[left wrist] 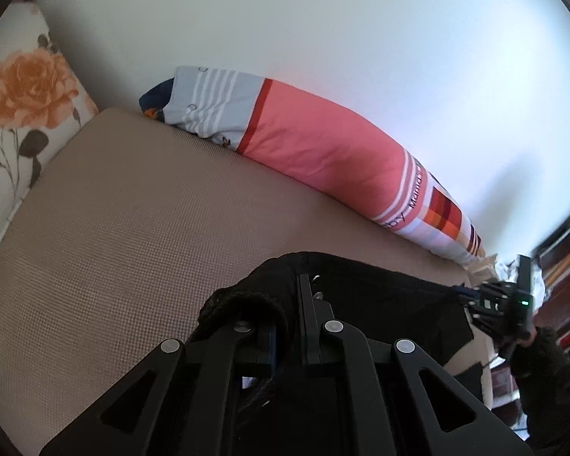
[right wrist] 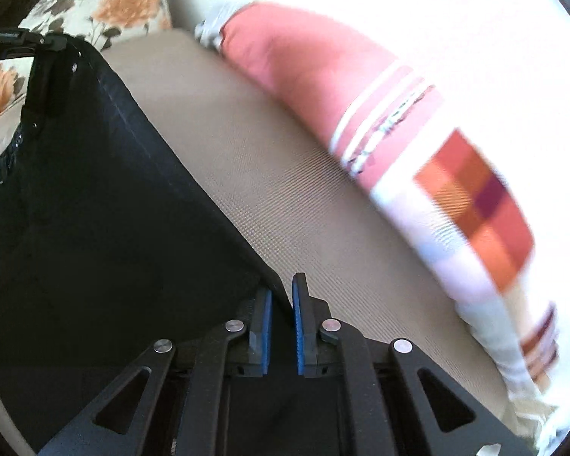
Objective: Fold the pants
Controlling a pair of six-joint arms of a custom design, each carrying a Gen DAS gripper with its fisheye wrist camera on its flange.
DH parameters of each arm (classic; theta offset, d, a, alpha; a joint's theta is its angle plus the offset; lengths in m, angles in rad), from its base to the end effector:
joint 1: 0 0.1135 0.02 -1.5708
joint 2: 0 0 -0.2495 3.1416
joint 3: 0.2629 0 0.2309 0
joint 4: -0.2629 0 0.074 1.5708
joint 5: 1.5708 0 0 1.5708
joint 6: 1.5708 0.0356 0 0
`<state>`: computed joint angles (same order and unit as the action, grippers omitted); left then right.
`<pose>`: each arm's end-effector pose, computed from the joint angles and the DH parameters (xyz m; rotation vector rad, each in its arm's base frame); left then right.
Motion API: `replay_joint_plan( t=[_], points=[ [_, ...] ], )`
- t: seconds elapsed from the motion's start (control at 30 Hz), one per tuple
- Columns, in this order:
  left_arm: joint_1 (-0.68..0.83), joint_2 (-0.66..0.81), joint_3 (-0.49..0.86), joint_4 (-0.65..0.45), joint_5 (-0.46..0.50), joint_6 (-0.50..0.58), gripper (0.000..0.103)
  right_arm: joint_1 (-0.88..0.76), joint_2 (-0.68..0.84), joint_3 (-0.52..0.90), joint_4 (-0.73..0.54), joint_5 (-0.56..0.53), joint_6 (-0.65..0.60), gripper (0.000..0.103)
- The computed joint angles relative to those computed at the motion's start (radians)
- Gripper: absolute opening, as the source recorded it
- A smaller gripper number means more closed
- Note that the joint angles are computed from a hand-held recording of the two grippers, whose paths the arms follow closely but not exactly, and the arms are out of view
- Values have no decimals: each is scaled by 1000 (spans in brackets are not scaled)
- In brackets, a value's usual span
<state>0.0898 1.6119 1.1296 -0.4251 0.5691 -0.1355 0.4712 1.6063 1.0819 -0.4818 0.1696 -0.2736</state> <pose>0.3201 0.0096 0.2306 -0.0295 2.4132 -0.7210 0.2792 0.1355 0.2110 -0.8728 2.4079 -0.1433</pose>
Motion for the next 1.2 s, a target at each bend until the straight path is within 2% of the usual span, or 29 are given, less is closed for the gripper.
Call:
replay_joint_plan(
  t=[0.17,0.33,0.5,0.57,0.67,0.77,0.9,0.97,1.03,1.1,1.2],
  points=[
    [46,-141,-64,-88,53,107,8,131,-289,-145,-84,106,184,7],
    [118,-281,-130,-230,97,261,9,348,-510,-223,-261,203,419,7],
    [234,-378,-221,-408,126,471,14,619,-609,-286,-411,237,700,7],
    [278,-392,-264,-480,126,557,14,729,-613,-314,-441,245,819,6],
    [307,-431,-357,-518,76,654,17,838,-605,-394,-414,214,958,6],
    [326,-469,-452,-515,12,713,20,893,-568,-465,-349,181,1019,6],
    [298,-498,-537,-493,-100,731,29,901,-490,-539,-233,111,1040,6],
    [265,-556,-562,-493,-167,720,38,899,-442,-554,-189,92,1039,6],
    [241,-584,-566,-492,-233,714,59,886,-404,-560,-157,86,1032,6],
    [252,-607,-575,-499,-281,738,70,866,-393,-553,-148,76,1024,6],
    [362,-607,-576,-514,-312,823,70,865,-375,-553,-134,77,1044,6]
  ],
)
